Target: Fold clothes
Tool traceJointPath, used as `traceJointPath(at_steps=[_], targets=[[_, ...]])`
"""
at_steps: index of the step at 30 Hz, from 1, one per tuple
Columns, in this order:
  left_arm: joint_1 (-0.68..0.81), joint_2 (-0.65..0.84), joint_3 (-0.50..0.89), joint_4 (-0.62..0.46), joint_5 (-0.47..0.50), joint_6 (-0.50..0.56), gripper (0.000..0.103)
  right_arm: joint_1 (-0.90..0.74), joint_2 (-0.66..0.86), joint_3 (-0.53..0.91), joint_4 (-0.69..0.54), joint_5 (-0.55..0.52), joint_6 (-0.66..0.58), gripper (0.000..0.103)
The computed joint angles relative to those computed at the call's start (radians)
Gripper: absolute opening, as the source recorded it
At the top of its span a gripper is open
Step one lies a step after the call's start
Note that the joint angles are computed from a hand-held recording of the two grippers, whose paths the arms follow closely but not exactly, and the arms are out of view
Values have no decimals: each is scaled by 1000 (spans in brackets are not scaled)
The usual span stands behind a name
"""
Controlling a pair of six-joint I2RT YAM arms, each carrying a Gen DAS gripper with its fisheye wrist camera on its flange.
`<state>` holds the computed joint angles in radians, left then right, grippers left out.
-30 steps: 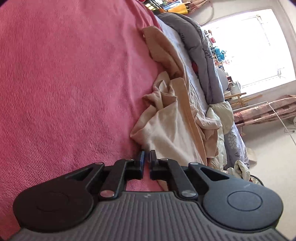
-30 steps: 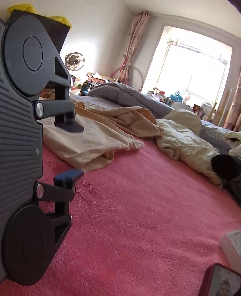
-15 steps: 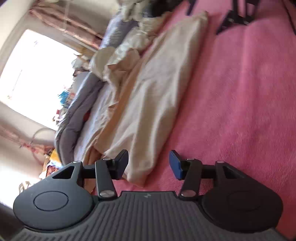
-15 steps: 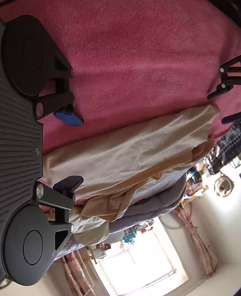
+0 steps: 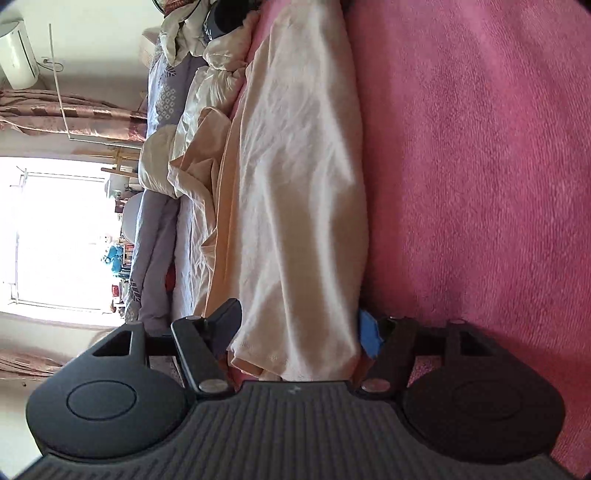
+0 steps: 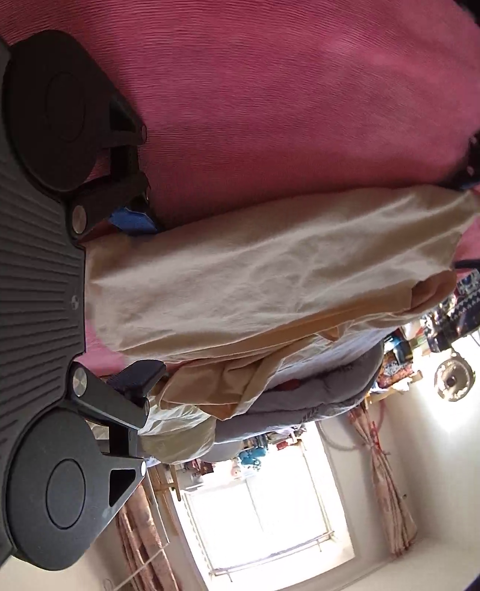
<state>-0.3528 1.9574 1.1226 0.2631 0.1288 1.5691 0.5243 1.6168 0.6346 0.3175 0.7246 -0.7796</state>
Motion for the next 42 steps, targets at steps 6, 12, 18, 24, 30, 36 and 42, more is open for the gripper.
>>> traceJointPath(at_steps=[6, 12, 18, 24, 30, 36, 42], targets=[[-45, 79, 104, -3, -87, -55, 71, -48, 105, 98, 8, -68, -135, 67], [-62, 134, -17, 277, -157, 1, 6, -47, 195, 187, -72, -35, -64, 10], [-64, 22, -1, 153, -150, -103, 5, -43, 67, 160, -88, 17, -118, 7], [-43, -256, -106, -87, -49, -168, 6, 28, -202, 113, -358, 58, -52, 7], [-14, -424, -335, -257, -43, -77, 17, 223, -256, 103, -771, 10, 322, 8], [75, -477, -396, -206, -109, -152, 22, 292, -281, 32, -777, 20, 438, 23], [176, -472, -276, -304, -138, -399, 42, 221, -426, 141, -996, -160, 579, 75]])
